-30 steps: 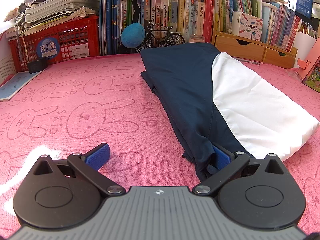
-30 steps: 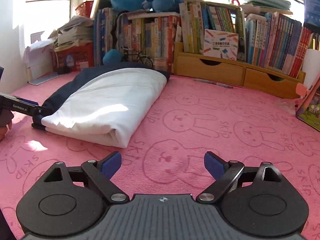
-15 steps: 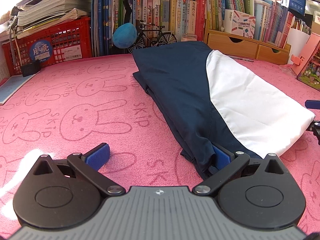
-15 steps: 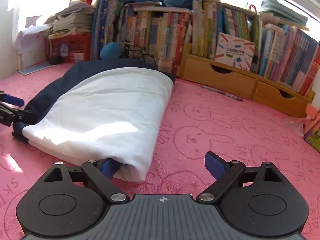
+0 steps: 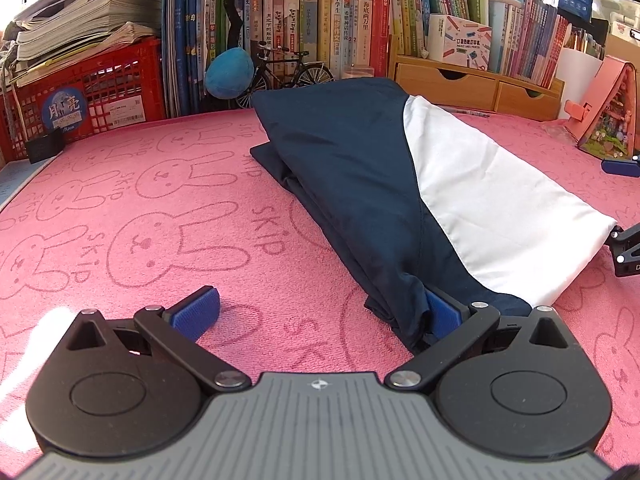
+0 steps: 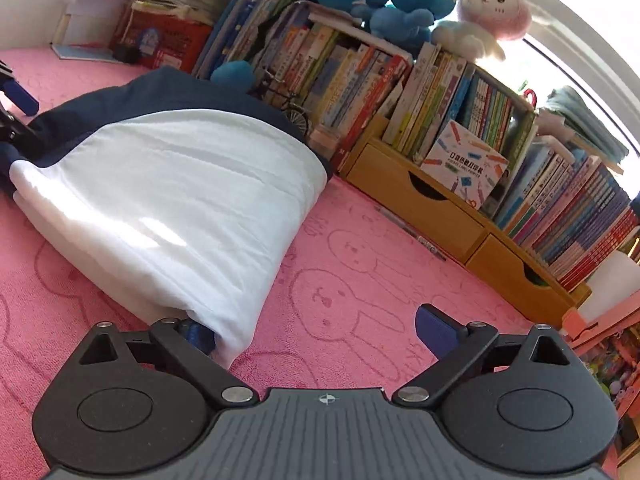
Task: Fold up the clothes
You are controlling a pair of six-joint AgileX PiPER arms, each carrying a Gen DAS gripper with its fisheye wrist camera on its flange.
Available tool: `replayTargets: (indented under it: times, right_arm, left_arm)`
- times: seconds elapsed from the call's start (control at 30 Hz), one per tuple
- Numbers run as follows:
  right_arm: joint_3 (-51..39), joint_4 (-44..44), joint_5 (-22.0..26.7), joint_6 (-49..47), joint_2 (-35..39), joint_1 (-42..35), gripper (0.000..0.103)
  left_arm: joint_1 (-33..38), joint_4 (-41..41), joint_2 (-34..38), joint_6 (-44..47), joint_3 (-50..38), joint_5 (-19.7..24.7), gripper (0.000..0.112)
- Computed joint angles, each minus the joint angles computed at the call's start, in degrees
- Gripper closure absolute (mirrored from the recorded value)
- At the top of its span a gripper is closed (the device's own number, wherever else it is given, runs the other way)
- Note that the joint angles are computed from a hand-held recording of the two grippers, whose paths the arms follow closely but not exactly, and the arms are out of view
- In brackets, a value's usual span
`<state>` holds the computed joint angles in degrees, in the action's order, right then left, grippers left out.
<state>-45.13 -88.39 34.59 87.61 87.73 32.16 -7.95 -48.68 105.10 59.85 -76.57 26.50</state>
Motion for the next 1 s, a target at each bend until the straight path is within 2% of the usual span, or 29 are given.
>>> replayTargets:
  times: [0.03, 0.07, 0.1, 0.13, 0.23, 0.33, 0.37, 0.47, 0.57, 0.63, 0.77, 0.83, 0.9, 1.0]
  right_arm:
    - [-0.1, 2.4, -3.7, -0.4, -0.7, -2.5, 0.005]
    - [-0.5, 4.9, -5.2, -1.5, -1.0, -3.4, 0.005]
    - [-1.1, 6.8, -4.3, -2.4, -0.9, -2.7, 0.005]
    - [-2.0, 8.2, -1.2, -3.5, -0.7, -0.4, 0.005]
    - [-1.5, 3.7, 7.8, -5.3, -1.8, 10.9, 0.006]
    - [-3.5, 0.9, 9.3, -12.8, -1.4, 19.8, 0.006]
    - [-5.1, 0.6, 9.2, -16.2, 0.1, 22.0, 0.006]
    - [-12.6, 2.5, 6.8, -27.9, 6.8, 25.3, 0.006]
    - [-19.6, 3.0, 3.8, -31.4, 12.3, 24.4, 0.01]
    - [-23.7, 5.7, 2.6, -34.8, 14.9, 23.4, 0.017]
    - [-27.8, 9.1, 1.5, -40.1, 17.7, 22.8, 0.044]
    - [-27.1, 6.0, 2.5, -37.1, 18.1, 23.5, 0.052]
    - [-25.4, 1.2, 3.5, -31.3, 18.2, 23.9, 0.064]
    - [-24.7, 0.7, 3.6, -28.6, 17.8, 23.7, 0.066]
  left_arm:
    - [0.2, -0.6, 0.1, 0.7, -0.1, 0.4, 0.009]
    - [0.5, -1.2, 0.2, 1.3, -0.2, 0.9, 0.009]
    - [1.0, -2.3, 0.3, 2.4, -0.4, 1.7, 0.009]
    - [1.8, -3.5, 0.5, 3.9, -0.7, 3.2, 0.009]
    - [4.5, -1.8, 1.1, 0.1, -3.9, 10.8, 0.009]
    - [9.1, -5.7, 2.9, -4.7, -8.7, 23.3, 0.009]
    - [10.1, -7.4, 3.0, -4.8, -9.1, 25.4, 0.009]
    - [11.2, -8.6, 1.1, -4.2, -8.3, 26.4, 0.009]
    - [12.2, -10.0, -0.4, -2.6, -7.3, 28.2, 0.009]
    - [13.3, -11.1, 0.0, -3.6, -7.9, 30.8, 0.009]
    - [15.7, -14.5, 3.4, -8.2, -11.1, 37.7, 0.009]
    - [15.9, -15.2, 5.3, -11.3, -12.9, 39.6, 0.009]
    - [15.4, -14.7, 6.1, -13.4, -13.7, 39.1, 0.009]
    - [14.4, -14.0, 7.7, -15.7, -15.3, 39.3, 0.009]
